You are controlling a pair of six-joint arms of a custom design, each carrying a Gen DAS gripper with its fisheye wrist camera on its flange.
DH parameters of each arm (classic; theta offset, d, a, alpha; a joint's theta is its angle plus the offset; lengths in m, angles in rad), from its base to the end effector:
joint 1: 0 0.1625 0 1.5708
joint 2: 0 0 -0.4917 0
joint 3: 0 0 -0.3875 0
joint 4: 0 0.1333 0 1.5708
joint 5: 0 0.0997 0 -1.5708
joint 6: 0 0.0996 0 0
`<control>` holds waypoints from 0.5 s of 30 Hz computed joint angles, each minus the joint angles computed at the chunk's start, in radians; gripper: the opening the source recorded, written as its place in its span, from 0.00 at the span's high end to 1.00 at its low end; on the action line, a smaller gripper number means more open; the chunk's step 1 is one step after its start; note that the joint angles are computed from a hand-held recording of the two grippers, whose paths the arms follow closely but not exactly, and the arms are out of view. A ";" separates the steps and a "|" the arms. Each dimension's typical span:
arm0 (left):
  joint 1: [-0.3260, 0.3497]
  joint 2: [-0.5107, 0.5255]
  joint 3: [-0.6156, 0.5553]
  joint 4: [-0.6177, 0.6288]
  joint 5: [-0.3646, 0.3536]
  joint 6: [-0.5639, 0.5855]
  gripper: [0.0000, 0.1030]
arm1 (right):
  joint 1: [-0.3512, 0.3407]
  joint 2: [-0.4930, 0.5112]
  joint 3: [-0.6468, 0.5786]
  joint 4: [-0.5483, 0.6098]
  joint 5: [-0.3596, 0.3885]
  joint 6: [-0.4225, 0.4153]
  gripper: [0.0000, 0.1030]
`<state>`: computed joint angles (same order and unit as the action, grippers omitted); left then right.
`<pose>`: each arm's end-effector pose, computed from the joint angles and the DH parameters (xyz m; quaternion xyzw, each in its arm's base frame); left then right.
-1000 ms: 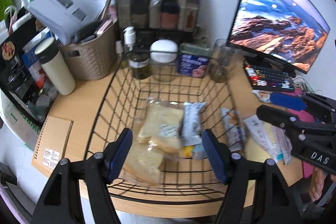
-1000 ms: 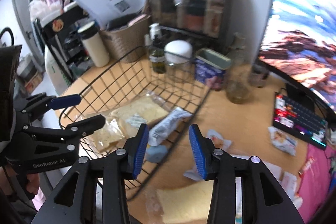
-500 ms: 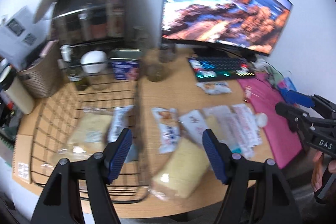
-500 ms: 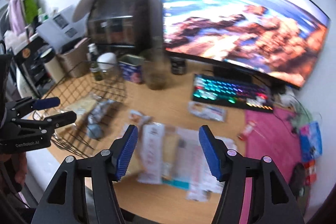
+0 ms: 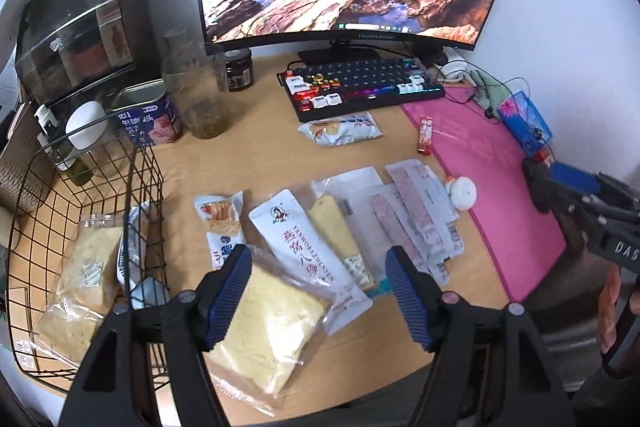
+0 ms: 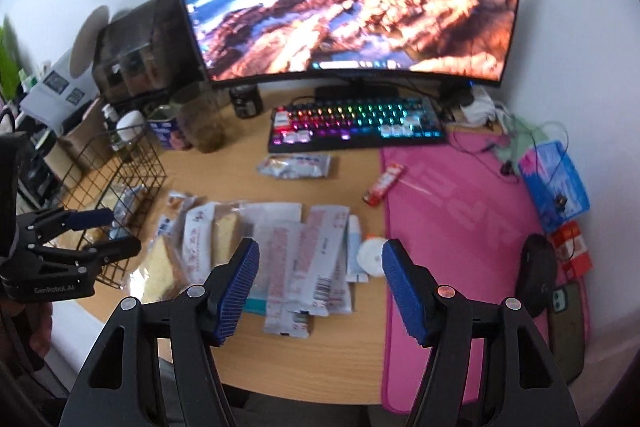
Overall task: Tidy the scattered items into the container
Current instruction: 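Move both tools from the basket back over the remaining desk items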
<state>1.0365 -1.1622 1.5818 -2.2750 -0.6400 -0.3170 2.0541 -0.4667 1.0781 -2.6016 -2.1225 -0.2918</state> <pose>-0.1535 -0.6780 0.4268 0.0327 0.8863 -0.2989 0.3523 0.4817 -0.7433 0.1244 0.3032 -0.8927 0.2248 0.2460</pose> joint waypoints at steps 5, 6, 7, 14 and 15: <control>0.018 0.040 -0.034 0.038 0.033 -0.012 0.28 | -0.038 0.022 -0.029 0.068 0.019 0.039 0.37; 0.021 0.046 -0.041 0.046 0.036 -0.014 0.28 | -0.044 0.028 -0.035 0.084 0.024 0.044 0.37; 0.025 0.053 -0.048 0.055 0.037 -0.016 0.28 | -0.050 0.032 -0.040 0.092 0.024 0.046 0.37; 0.066 0.097 -0.103 0.154 0.022 -0.068 0.28 | -0.077 0.066 -0.083 0.135 0.012 0.058 0.37; 0.073 0.103 -0.111 0.167 0.021 -0.076 0.28 | -0.079 0.070 -0.090 0.141 0.011 0.058 0.37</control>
